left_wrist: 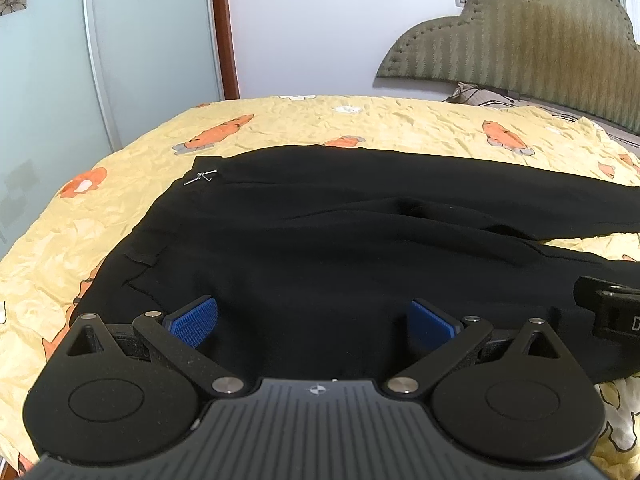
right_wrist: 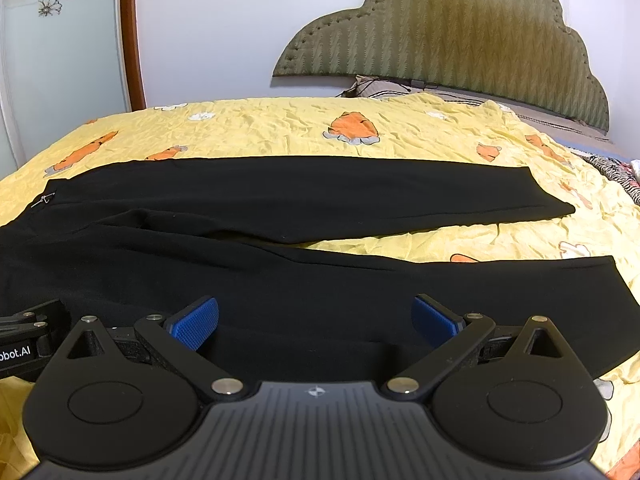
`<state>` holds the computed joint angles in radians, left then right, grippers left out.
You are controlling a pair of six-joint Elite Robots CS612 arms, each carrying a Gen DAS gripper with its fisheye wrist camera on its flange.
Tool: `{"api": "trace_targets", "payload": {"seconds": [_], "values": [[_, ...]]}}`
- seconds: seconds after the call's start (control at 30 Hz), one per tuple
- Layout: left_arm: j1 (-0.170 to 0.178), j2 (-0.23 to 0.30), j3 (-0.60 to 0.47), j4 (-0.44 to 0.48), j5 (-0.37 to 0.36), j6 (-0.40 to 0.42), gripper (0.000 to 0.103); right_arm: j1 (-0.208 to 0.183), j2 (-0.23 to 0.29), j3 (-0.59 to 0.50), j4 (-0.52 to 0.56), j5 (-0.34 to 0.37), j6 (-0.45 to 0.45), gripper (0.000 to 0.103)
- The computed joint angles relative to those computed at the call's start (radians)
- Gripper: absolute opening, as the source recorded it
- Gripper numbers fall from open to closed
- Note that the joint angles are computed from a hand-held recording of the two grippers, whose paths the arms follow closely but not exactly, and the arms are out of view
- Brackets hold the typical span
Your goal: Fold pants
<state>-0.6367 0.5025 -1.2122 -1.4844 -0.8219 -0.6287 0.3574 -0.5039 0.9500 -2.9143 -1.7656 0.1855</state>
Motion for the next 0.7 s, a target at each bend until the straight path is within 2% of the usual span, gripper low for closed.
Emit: {"api": "trace_targets", "payload": {"seconds": [0.17, 0.7], "values": [[-0.004, 0.0, 0.004, 0.0, 0.028, 0.018, 0.102, 0.0, -0.001, 0.001, 0.0, -0.001, 0.002, 0.103], [0.0, -0.002, 0.002, 0.014, 0.012, 0.019, 0.102, 0.001, -0.002, 0.003, -0.002, -0.002, 0.002, 0.103]]}}
